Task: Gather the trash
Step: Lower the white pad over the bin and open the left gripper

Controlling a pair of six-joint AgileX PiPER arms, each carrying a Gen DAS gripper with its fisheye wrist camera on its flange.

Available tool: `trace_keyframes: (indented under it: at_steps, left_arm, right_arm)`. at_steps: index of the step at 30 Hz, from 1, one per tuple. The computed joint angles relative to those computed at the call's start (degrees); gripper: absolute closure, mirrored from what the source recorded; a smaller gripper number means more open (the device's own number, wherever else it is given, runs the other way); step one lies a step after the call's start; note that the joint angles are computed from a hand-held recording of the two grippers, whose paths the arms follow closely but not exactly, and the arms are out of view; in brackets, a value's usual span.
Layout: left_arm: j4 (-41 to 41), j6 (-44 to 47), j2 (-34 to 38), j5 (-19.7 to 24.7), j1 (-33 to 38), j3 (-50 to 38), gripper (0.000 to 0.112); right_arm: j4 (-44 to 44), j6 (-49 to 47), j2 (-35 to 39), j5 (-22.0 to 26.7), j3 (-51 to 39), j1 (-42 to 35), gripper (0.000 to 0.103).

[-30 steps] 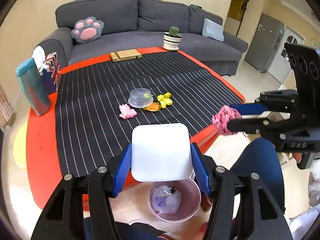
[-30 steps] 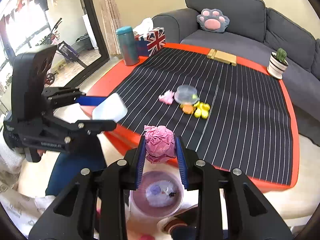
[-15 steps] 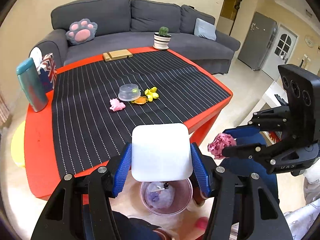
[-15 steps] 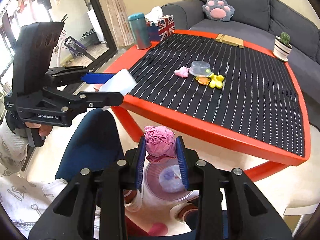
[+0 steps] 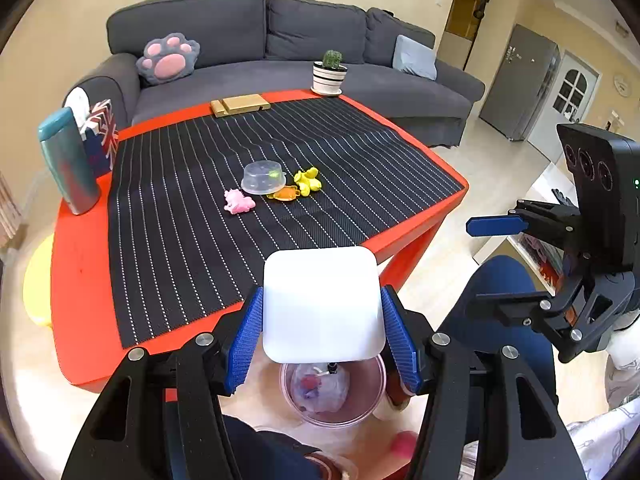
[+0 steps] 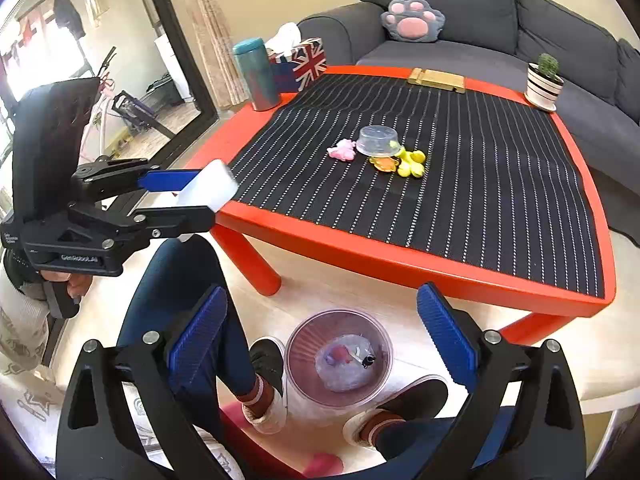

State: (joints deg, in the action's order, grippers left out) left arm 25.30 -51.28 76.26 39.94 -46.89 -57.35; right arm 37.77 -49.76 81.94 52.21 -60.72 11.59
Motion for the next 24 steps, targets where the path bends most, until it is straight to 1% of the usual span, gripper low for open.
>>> trace_keyframes:
  at_steps: [12, 24]
  left_arm:
    - [1.0, -2.0, -0.1, 1.6, -1.7, -0.5, 0.055]
    - [-1.5, 1.2, 3.0, 0.7, -3.9, -2.6, 0.055]
  right_arm:
    - [-0.1, 0.1, -1.3, -0.9, 1.1, -1.9, 0.008]
    - [1.1, -1.6, -3.4, -0.6, 2.4, -5.7, 0.008]
